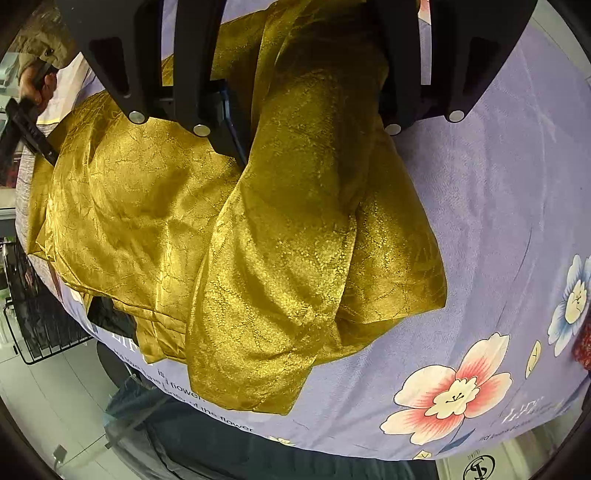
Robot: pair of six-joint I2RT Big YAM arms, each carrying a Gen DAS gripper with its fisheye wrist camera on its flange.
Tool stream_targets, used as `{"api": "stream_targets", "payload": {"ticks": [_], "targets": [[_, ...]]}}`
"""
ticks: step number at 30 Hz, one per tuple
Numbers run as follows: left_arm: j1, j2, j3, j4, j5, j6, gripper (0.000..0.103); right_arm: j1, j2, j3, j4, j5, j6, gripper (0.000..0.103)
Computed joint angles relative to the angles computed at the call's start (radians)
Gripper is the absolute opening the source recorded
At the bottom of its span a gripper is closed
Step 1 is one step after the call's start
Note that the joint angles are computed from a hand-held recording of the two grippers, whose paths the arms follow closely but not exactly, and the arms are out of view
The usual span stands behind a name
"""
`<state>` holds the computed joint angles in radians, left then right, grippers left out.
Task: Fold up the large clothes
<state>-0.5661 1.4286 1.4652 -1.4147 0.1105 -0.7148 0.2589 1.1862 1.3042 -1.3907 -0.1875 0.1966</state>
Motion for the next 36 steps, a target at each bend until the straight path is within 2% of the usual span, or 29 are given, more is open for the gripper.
{"api": "stream_targets", "payload": {"ticks": [2, 3, 4, 5, 7, 10, 11, 12, 15, 17, 20, 22, 23, 25, 26, 28, 29, 30, 31, 34, 36], "targets": [[-0.01, -0.001, -0.004, -0.002, -0.012, -0.023, 0.046, 0.164, 0.012, 0.044, -0.036, 0.255, -0.018, 0.051], [-0.013, -0.002, -0.005, -0.003, -0.015, -0.034, 0.046, 0.222, 0.022, 0.055, -0.048, 0.325, -0.024, 0.06], [-0.017, -0.001, -0.005, -0.005, -0.02, -0.044, 0.046, 0.275, 0.035, 0.061, -0.051, 0.357, -0.042, 0.066], [-0.021, 0.006, 0.002, -0.008, -0.023, -0.05, 0.046, 0.309, 0.042, 0.058, -0.04, 0.364, -0.049, 0.066], [-0.025, 0.021, 0.021, -0.026, -0.03, -0.047, 0.046, 0.319, 0.048, 0.047, -0.027, 0.385, -0.011, 0.066], [-0.03, 0.044, 0.05, -0.048, -0.038, -0.033, 0.046, 0.238, 0.038, 0.027, -0.019, 0.318, 0.052, 0.066], [-0.029, 0.044, 0.049, -0.051, -0.038, -0.029, 0.046, 0.21, 0.036, 0.022, -0.015, 0.273, 0.056, 0.066], [-0.028, 0.045, 0.048, -0.052, -0.037, -0.029, 0.047, 0.166, 0.035, 0.016, -0.003, 0.191, 0.057, 0.066], [-0.025, 0.039, 0.033, -0.041, -0.036, -0.041, 0.048, 0.133, 0.033, 0.019, -0.003, 0.121, 0.036, 0.066], [-0.027, 0.04, 0.027, -0.026, -0.036, -0.055, 0.049, 0.156, 0.039, 0.035, -0.014, 0.131, 0.03, 0.066], [-0.027, 0.035, 0.017, -0.016, -0.035, -0.064, 0.05, 0.182, 0.045, 0.029, -0.013, 0.143, -0.037, 0.066], [-0.024, 0.027, 0.011, -0.021, -0.035, -0.062, 0.051, 0.174, 0.068, 0.021, -0.005, 0.152, -0.034, 0.074], [-0.024, 0.028, 0.013, -0.022, -0.036, -0.063, 0.052, 0.157, 0.072, 0.012, 0.0, 0.122, -0.01, 0.075], [-0.025, 0.029, 0.013, -0.027, -0.042, -0.062, 0.055, 0.076, 0.072, -0.019, 0.038, -0.004, 0.054, 0.075], [-0.027, 0.026, 0.01, -0.024, -0.044, -0.065, 0.055, 0.047, 0.067, -0.034, 0.058, -0.054, 0.064, 0.073], [-0.027, 0.018, -0.002, -0.011, -0.045, -0.069, 0.056, 0.025, 0.055, -0.048, 0.083, -0.095, 0.061, 0.048], [-0.029, 0.011, -0.011, 0.001, -0.048, -0.069, 0.056, 0.014, 0.043, -0.059, 0.097, -0.111, 0.066, 0.04], [-0.031, 0.009, -0.013, 0.006, -0.053, -0.068, 0.056, 0.005, 0.03, -0.071, 0.11, -0.14, 0.078, 0.028], [-0.035, 0.001, -0.021, 0.016, -0.059, -0.061, 0.054, -0.004, 0.018, -0.082, 0.121, -0.161, 0.086, 0.022], [-0.041, -0.028, -0.04, 0.048, -0.069, -0.046, 0.038, 0.006, -0.028, -0.099, 0.14, -0.163, 0.133, 0.014], [-0.041, -0.059, -0.058, 0.088, -0.064, -0.028, 0.023, 0.018, -0.062, -0.096, 0.135, -0.151, 0.176, 0.012]]}}
